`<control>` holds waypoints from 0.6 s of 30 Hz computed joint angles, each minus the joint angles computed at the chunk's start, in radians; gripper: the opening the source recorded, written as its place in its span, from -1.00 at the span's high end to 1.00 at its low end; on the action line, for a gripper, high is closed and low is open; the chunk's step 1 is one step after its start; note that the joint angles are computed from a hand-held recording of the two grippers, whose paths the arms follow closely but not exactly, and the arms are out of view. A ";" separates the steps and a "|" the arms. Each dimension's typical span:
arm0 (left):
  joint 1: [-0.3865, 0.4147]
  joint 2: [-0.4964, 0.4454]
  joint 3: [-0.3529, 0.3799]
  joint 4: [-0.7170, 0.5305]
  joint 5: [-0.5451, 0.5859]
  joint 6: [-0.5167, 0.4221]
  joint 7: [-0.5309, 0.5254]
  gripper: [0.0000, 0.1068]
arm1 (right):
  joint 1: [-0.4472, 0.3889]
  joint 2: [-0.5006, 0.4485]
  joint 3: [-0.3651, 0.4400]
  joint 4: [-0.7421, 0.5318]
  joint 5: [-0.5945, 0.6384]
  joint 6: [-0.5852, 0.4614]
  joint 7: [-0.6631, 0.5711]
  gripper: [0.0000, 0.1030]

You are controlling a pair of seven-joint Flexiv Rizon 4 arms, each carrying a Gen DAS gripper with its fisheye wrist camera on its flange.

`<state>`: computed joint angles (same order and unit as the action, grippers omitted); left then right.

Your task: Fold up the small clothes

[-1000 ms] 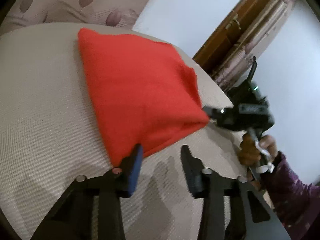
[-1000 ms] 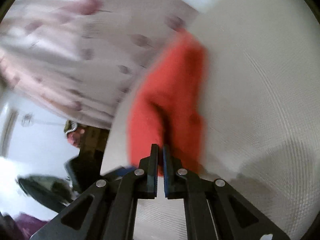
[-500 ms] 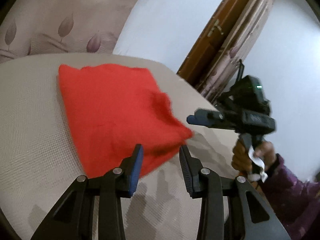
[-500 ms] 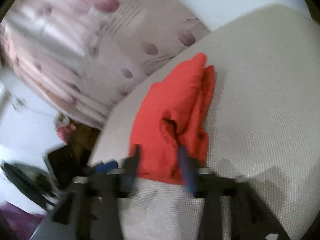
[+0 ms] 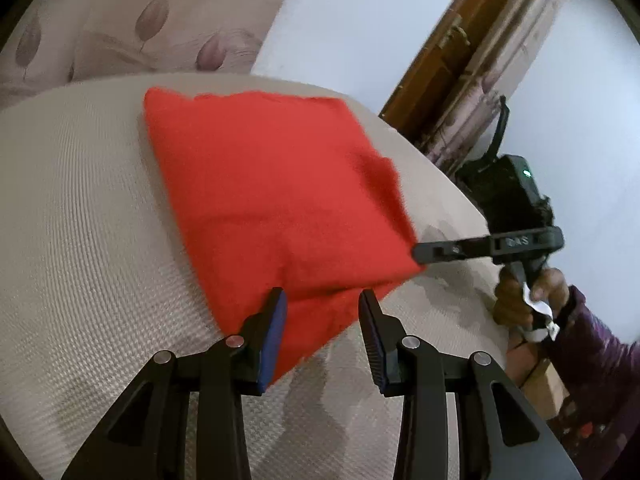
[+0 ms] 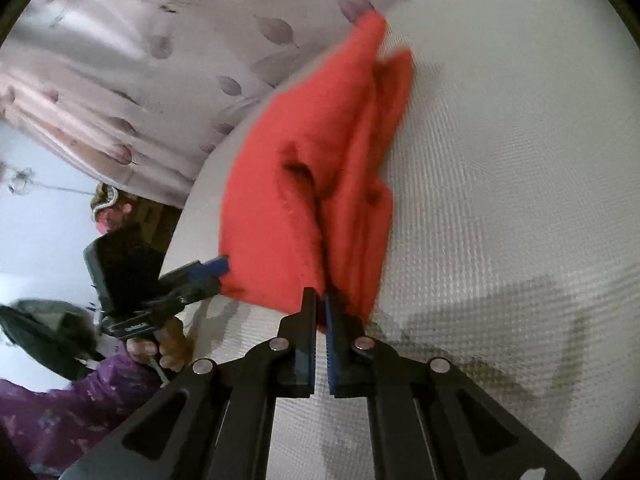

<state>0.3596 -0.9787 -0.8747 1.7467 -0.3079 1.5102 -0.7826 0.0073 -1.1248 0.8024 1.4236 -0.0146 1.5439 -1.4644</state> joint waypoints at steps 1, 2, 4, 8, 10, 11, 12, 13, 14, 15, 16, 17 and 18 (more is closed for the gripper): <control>0.015 -0.006 -0.031 0.014 0.013 0.028 0.017 0.28 | -0.024 -0.026 0.030 0.006 -0.072 0.015 0.037 0.90; 0.026 -0.011 -0.054 0.025 0.028 0.050 0.021 0.28 | -0.028 -0.030 0.027 0.016 -0.120 0.034 0.072 0.89; 0.045 -0.037 -0.105 0.028 0.069 0.085 0.028 0.28 | 0.022 0.019 -0.037 0.008 -0.024 0.044 0.025 0.84; 0.004 -0.073 -0.090 -0.058 0.086 0.034 0.009 0.28 | 0.101 0.119 -0.181 0.059 -0.007 0.099 0.098 0.80; -0.040 -0.076 -0.046 -0.113 0.055 -0.031 0.001 0.28 | 0.163 0.170 -0.269 0.084 -0.012 0.198 0.127 0.80; -0.060 -0.075 -0.024 -0.130 0.034 -0.056 0.000 0.28 | 0.193 0.186 -0.307 0.082 -0.020 0.235 0.133 0.80; -0.078 -0.076 -0.008 -0.142 0.017 -0.072 0.002 0.28 | 0.210 0.191 -0.332 0.073 -0.036 0.248 0.138 0.80; -0.087 -0.077 -0.002 -0.144 0.005 -0.075 0.011 0.28 | 0.248 0.197 -0.381 0.053 -0.046 0.245 0.151 0.80; -0.093 -0.079 0.000 -0.141 -0.005 -0.068 0.022 0.28 | 0.306 0.201 -0.460 0.021 -0.051 0.229 0.170 0.80; -0.099 -0.080 0.001 -0.137 -0.016 -0.059 0.032 0.28 | 0.344 0.188 -0.508 -0.018 -0.075 0.217 0.176 0.81; -0.106 -0.079 0.006 -0.136 -0.025 -0.055 0.038 0.28 | 0.366 0.171 -0.546 -0.046 -0.118 0.213 0.198 0.81; -0.108 -0.079 0.007 -0.136 -0.034 -0.053 0.044 0.28 | 0.414 0.158 -0.615 -0.083 -0.115 0.185 0.199 0.81; -0.101 -0.087 -0.007 -0.134 -0.046 -0.052 0.050 0.28 | 0.446 0.140 -0.671 -0.122 -0.143 0.127 0.227 0.81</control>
